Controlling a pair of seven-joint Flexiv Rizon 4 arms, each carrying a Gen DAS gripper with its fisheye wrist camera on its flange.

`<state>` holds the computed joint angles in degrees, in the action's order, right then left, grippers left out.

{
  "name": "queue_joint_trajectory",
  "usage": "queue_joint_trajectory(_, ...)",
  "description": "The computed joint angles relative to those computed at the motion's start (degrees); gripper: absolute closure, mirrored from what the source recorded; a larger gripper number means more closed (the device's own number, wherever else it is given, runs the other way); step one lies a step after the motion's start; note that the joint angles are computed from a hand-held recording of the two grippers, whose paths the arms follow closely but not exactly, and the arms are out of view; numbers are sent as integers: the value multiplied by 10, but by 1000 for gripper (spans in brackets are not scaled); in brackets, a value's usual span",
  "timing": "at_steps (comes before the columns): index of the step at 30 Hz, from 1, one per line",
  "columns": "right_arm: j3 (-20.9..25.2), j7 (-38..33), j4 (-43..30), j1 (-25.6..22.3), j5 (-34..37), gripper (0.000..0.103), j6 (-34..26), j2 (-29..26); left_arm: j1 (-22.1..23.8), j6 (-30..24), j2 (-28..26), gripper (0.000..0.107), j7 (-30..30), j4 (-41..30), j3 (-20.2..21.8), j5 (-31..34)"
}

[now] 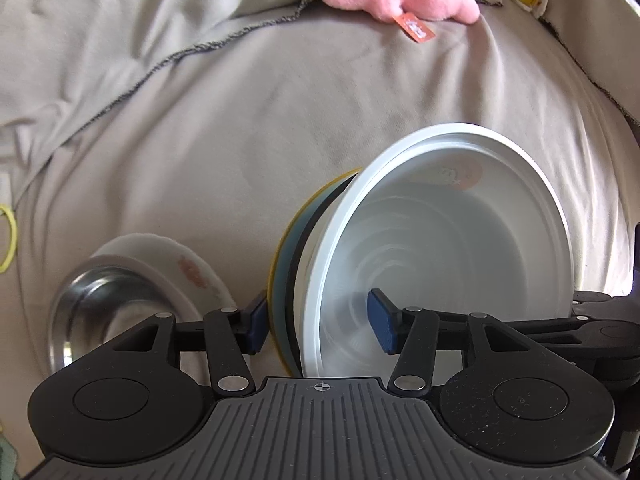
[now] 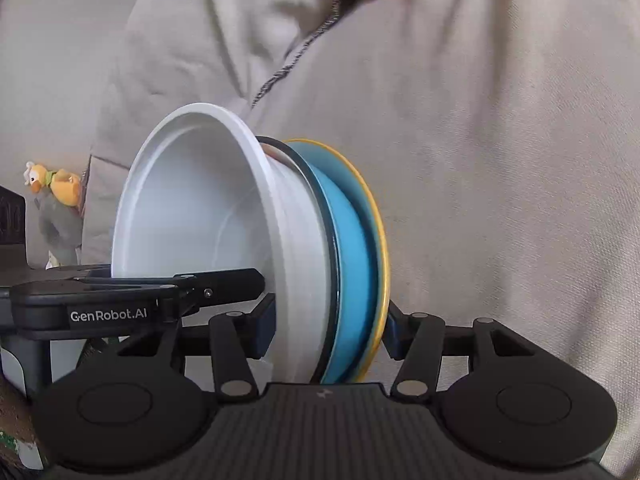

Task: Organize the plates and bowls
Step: 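Hold the tilted bowl stack with both grippers and lift it, then carry the bowl stack with both grippers onto the steel bowl and floral plate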

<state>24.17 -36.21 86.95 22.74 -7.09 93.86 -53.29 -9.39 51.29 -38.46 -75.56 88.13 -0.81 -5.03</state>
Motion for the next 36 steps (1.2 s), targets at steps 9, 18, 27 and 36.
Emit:
queue_joint_trajectory(9, 33, -42, -73, 9, -18, 50, -55, -8, 28, 1, 66, 51, 9, 32, 18, 6)
queue_joint_trajectory(18, 55, -111, -293, 75, -37, 50, -235, -84, 129, 68, 110, 51, 69, 135, -1, -90)
queue_joint_trajectory(27, 6, -124, -550, 176, -33, 50, -492, -187, 220, 60, 67, 53, 191, 176, -44, -251)
queue_joint_trajectory(36, -52, -140, -585, 194, 37, 50, -533, -191, 214, 102, 61, 53, 241, 198, -52, -297)
